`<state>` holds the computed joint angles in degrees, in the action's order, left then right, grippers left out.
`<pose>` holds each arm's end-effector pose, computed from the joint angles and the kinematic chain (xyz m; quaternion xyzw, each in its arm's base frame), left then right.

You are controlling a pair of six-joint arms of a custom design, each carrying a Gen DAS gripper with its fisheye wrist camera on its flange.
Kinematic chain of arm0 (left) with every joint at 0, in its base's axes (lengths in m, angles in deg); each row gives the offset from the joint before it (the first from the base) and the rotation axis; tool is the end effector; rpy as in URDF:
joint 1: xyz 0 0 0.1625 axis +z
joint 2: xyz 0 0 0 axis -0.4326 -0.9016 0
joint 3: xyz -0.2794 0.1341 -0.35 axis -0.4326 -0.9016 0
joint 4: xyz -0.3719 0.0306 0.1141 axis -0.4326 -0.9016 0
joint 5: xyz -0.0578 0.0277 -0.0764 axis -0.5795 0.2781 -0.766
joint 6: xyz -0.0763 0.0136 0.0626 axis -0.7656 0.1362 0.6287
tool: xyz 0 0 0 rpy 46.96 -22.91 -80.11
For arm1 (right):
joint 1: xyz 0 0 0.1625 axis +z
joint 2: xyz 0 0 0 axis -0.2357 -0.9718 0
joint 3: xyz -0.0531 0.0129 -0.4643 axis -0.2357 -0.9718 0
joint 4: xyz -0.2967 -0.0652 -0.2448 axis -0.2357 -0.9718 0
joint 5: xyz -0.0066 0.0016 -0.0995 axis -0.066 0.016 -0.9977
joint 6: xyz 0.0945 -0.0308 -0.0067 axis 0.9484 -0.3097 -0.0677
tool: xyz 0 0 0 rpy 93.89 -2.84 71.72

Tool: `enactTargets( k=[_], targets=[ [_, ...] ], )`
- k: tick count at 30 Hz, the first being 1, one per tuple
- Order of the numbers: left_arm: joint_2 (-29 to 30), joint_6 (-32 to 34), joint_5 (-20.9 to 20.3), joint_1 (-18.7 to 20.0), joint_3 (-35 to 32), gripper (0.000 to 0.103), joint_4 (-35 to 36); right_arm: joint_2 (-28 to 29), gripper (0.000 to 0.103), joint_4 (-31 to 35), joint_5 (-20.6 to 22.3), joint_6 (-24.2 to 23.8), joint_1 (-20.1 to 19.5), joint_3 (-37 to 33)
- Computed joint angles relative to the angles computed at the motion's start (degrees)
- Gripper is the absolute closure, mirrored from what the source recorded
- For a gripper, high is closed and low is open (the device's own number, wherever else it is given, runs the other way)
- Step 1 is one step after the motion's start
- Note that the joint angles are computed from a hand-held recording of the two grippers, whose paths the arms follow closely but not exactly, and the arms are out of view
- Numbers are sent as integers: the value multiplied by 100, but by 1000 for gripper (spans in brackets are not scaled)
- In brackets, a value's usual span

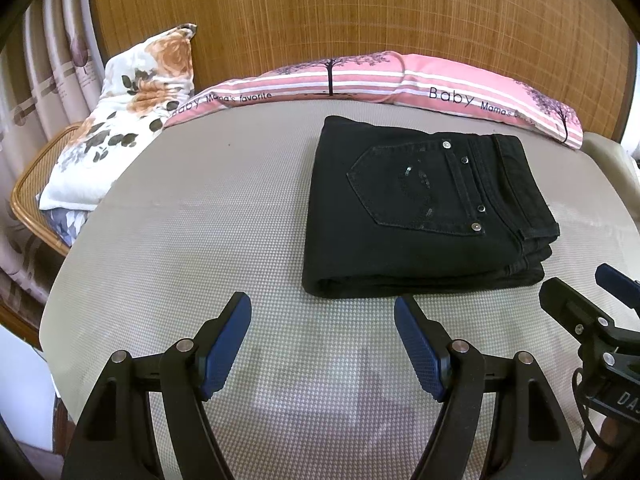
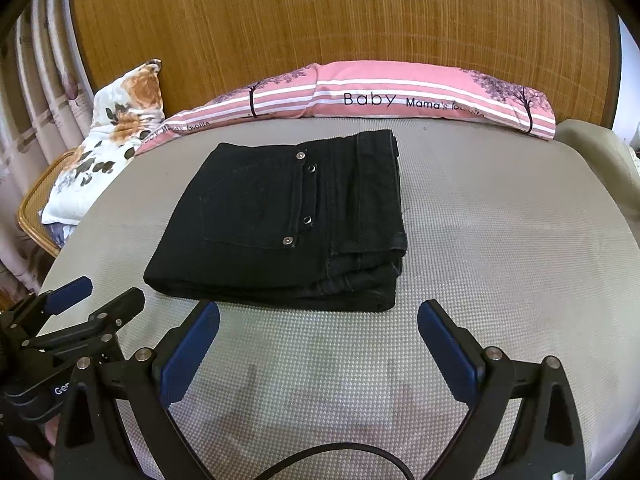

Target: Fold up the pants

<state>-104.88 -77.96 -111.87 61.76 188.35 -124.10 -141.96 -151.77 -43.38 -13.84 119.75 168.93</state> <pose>-0.2774 -0.4699 0.1475 0.1595 0.8658 -0.2867 0.3778 0.2071 -0.4622 0.2218 0.0988 -0.8909 0.3269 0.2993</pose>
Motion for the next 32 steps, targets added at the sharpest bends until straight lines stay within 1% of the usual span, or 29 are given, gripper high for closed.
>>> enactTargets(
  k=[16,28,32],
  targets=[
    [8,94,-20,11,45,29,-102,12,4,62,-15,61,-7,-5],
    [-12,362,-161,51,57,29,-382,14,4,62,-20,34,-17,-14],
    [-41,336,-199,84,29,29,-323,1,4,86,-2,37,-21,-14]
  ],
)
